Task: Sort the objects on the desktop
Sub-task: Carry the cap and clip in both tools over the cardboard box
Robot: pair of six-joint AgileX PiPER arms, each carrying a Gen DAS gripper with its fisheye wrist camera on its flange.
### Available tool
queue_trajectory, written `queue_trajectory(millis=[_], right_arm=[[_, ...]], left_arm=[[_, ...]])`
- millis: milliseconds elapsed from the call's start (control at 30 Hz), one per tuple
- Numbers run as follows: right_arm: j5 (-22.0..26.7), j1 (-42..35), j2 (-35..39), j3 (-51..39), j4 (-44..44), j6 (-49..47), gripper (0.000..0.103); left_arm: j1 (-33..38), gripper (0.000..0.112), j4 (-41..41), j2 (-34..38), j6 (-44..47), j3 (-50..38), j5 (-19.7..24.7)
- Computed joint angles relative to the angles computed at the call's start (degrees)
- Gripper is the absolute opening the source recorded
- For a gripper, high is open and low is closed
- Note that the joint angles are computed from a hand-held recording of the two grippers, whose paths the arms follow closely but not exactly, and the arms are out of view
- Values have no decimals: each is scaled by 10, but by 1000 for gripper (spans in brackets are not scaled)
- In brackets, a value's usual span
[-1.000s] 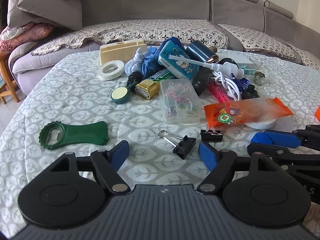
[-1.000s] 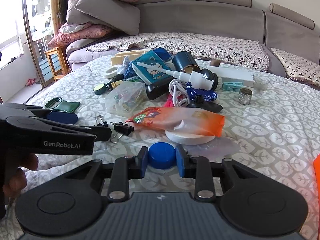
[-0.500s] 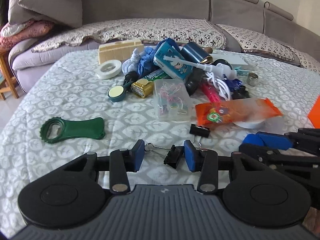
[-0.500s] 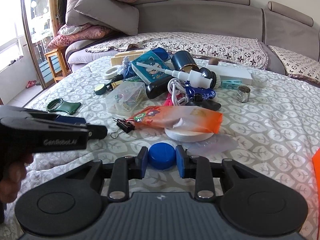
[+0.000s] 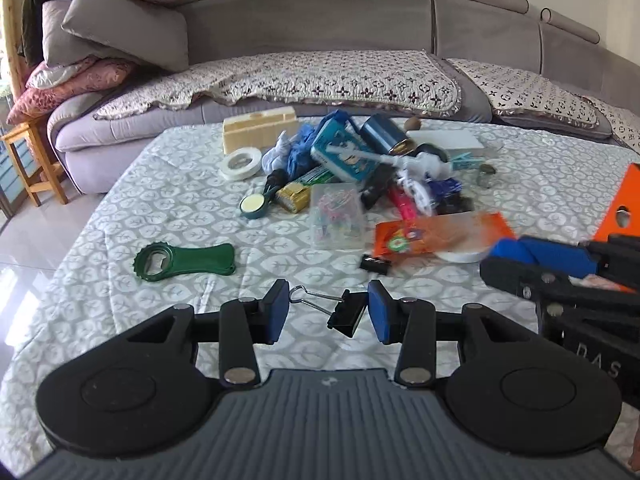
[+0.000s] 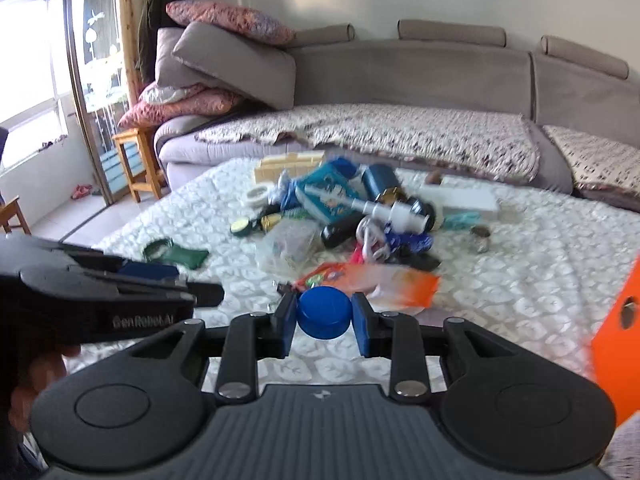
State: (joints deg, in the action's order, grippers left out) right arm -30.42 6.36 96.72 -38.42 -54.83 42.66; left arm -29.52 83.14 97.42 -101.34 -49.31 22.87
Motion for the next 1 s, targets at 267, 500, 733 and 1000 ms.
queue_trajectory(millis=[267,500,733,1000], right_arm=[[-82,-126,-121,64,-27,0,28],[-155,-328,-139,58,-125,73,28],[-204,-495,-82,32,-164,88,28],[-180,-528,0,1,-129,79,28]], left_arm=[[-117,42,-66,-21,39,-60,100],[-212,42,-118,21,73,-159,134],[-274,42,-167,104,153,-286,135],[-291,42,-276,232,297,-452,142]])
